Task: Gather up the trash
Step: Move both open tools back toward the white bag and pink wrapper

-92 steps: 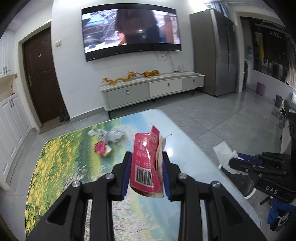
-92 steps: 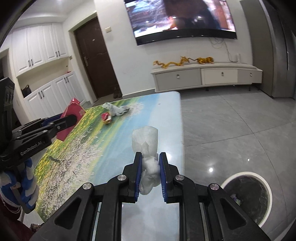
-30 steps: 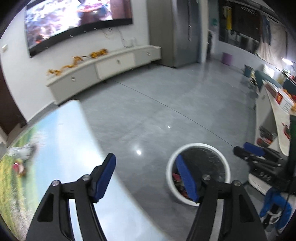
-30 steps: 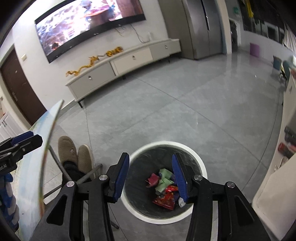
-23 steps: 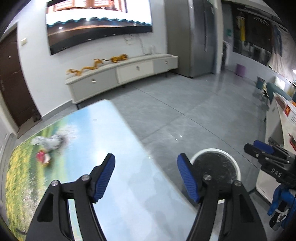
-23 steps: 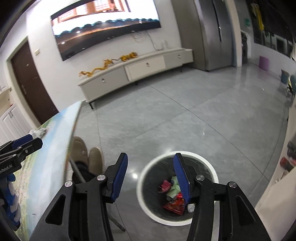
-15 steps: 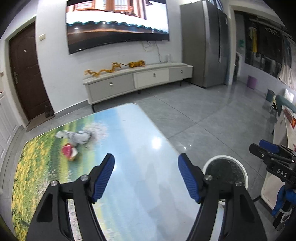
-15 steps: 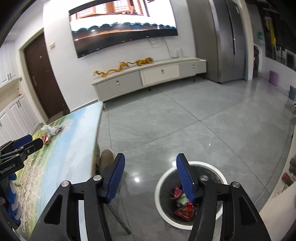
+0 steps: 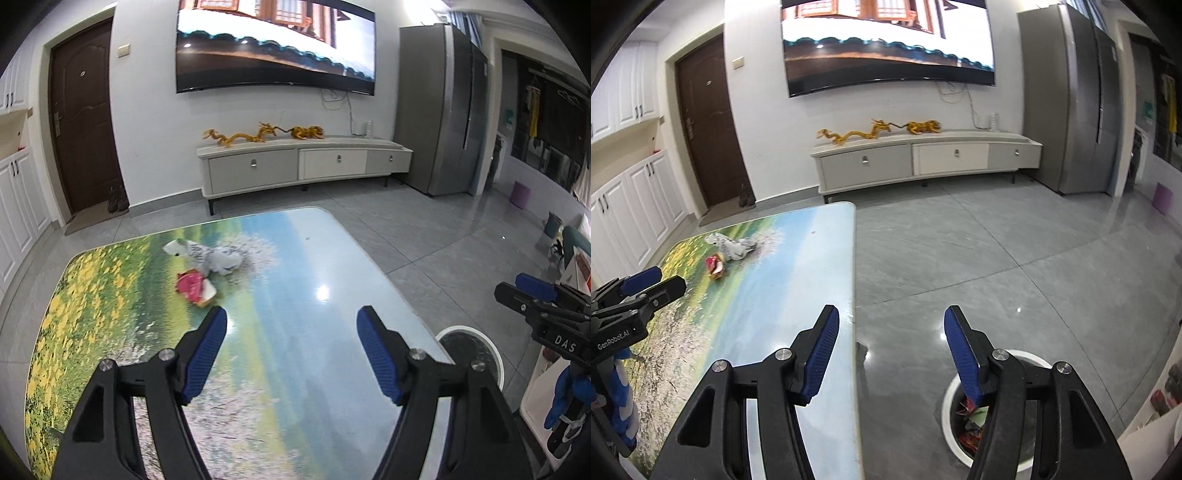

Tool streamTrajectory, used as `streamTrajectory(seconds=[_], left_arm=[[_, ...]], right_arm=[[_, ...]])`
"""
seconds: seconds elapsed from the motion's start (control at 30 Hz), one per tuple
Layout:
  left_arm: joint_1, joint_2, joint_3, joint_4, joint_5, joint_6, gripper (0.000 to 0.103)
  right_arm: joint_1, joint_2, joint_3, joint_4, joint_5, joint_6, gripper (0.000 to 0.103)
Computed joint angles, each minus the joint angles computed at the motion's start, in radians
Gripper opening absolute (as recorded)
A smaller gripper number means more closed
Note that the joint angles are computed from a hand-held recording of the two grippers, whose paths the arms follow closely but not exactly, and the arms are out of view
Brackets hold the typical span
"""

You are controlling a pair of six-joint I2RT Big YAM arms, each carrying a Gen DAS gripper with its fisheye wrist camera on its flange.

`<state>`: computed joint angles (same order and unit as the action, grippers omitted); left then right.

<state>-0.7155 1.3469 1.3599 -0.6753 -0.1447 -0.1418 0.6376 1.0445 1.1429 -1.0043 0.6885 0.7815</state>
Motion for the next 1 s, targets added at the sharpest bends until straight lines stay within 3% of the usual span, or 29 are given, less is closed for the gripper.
streamTrajectory(seconds=[0.4,0.5,0.63,0.83,1.0], left_arm=[[0.127,0.039,0.002,-0.021,0.074,-0.019,0.071],[0.174,0.051,-0.002,-0.017,0.123,-0.025,0.071],[0.247,0.069,-0.003,-0.004,0.244,-0.019,0.071],[0.281,0.162,0.080,-0.038,0.309,0.010,0.071],[0.269,0.275,0.190,-0.080,0.294,0.014,0.071]], right_arm=[[-0.031,0.156,0.109,0.090,-0.099,-0.126,0.058],[-0.048,0.184,0.124,0.113,-0.133,-0.156,0.058],[-0.080,0.225,0.142,0.157,-0.198,-0.204,0.058],[-0.121,0.321,0.205,0.237,-0.296,-0.279,0.058],[-0.155,0.415,0.295,0.285,-0.377,-0.338,0.058]])
